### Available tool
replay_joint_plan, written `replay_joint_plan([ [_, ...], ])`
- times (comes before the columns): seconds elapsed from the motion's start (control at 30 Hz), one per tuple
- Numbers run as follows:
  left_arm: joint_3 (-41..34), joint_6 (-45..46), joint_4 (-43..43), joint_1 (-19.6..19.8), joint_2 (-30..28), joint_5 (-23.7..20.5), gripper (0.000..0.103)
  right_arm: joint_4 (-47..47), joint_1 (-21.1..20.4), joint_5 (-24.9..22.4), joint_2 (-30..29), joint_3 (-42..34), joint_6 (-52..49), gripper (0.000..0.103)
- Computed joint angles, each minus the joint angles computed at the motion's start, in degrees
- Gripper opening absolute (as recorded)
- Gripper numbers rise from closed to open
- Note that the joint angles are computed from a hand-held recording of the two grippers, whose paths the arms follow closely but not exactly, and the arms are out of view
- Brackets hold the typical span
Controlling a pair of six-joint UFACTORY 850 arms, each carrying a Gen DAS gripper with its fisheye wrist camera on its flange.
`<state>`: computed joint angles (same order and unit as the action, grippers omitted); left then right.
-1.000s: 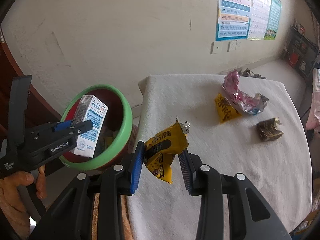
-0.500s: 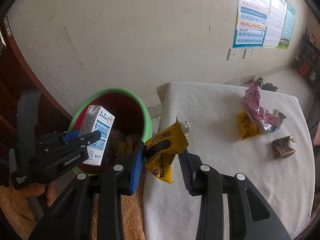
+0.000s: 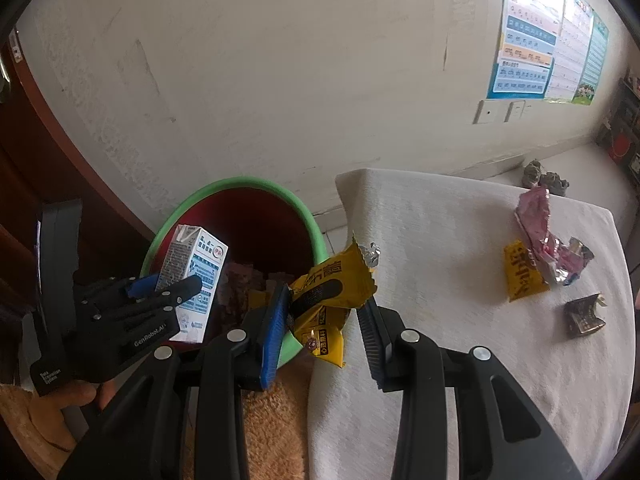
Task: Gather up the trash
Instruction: 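Open the left tool over the bucket while the right tool releases the candy wrapper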
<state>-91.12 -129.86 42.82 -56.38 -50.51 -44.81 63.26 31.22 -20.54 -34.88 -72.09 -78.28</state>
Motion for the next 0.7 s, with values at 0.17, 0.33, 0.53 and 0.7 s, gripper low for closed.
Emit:
replay_joint_plan([
  [0.17,1.65,-2.03,0.35,0.13,0.52,0.91,0.037,-4.10,0.94,-0.94,-1.56,-1.76,4.75,0.035],
  [0.33,3.42,-3.19,-0.27,0.42,0.91,3.14,0.037,-7.00,1.58,-3.71,-3.66,-4.71,8.74,0.036],
  [0.53,4.75,-5.72,0.43,0.28,1.45,3.05,0.046,-5.54,2.51,-6.87,-4.98,-6.67,8.04,0.041],
  [0.7,5.03,-8.46,1.59,-0.31,1.80,0.66,0.066,-0.45,2.22,-9.15,-5.15,-6.74,3.75,0.056],
])
